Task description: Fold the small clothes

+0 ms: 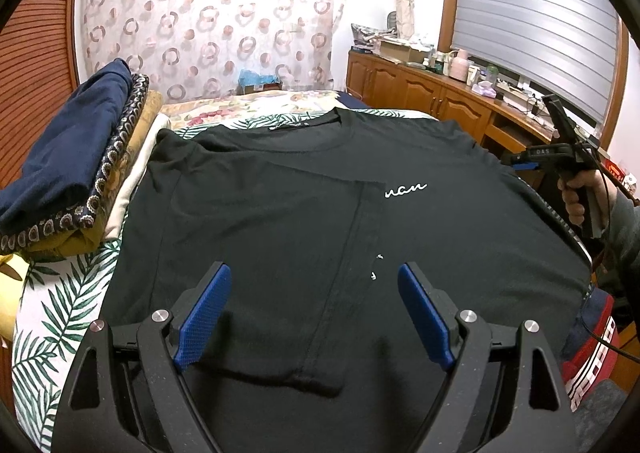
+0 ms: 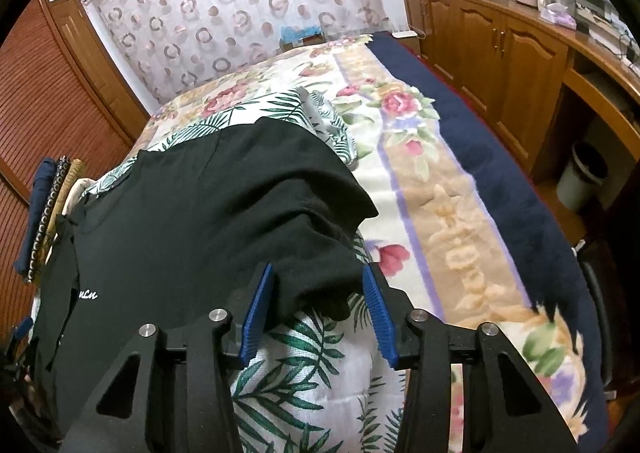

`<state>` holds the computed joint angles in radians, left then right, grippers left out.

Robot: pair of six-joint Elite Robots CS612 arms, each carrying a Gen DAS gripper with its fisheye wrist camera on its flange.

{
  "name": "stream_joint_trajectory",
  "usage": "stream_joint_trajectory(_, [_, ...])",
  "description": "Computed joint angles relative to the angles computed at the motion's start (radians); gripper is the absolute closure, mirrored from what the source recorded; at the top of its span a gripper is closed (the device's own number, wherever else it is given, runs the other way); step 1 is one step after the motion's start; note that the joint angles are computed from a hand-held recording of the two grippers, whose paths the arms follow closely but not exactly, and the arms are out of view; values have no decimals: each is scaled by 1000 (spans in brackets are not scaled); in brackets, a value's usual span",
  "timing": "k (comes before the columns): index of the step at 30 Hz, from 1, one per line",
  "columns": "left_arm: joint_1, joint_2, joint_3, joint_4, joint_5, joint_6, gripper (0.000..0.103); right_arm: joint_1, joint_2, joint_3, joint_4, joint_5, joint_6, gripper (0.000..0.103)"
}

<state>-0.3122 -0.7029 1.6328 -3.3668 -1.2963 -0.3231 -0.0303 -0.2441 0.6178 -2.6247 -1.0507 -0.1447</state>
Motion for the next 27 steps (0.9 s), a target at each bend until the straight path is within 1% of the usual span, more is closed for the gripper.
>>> stream_joint_trajectory(1, [0,1,0,1,0,-2,17,-1,1,-2,8,8,2,59])
stream_joint_trajectory(4, [1,2,0,2,0,-7,17,-1,11,-24,32,30,11,66])
stream_joint_trajectory(6, [1,3,-2,2,1,-9,17,-2,14,-28,37,45,4,77])
stream_joint_trajectory(7, [1,3,-1,2,2,-9,17,0,7,-16,28,41,2,81])
stream_joint_trajectory(9, [1,3,-2,4,2,-9,17,6,-1,0,-3,13,-12,92])
stream_joint_trajectory(11, [2,3,-3,8,3,-11,17,12,-12,20,-35,-19,-31,97])
stream_joint_trajectory(14, [3,4,-4,7,-1,-16,17,21,-26,49,-89,-52,-66,99])
stream_joint_trajectory(16, [5,5,-4,6,-4,-19,17,28,-39,78,-155,-63,-83,100])
stream_joint_trajectory(19, [4,5,-4,9,-4,-21,17,34,-62,128,-239,-36,-112,100])
stream_joint_trajectory(21, [3,4,-4,11,0,-17,17,38,-84,172,-282,-1,-143,100])
stream_joint_trajectory(24, [4,5,-4,11,0,-17,17,48,-114,236,-301,41,-205,100])
stream_joint_trajectory(27, [4,5,-4,9,-2,-18,17,59,-129,278,-279,49,-267,100])
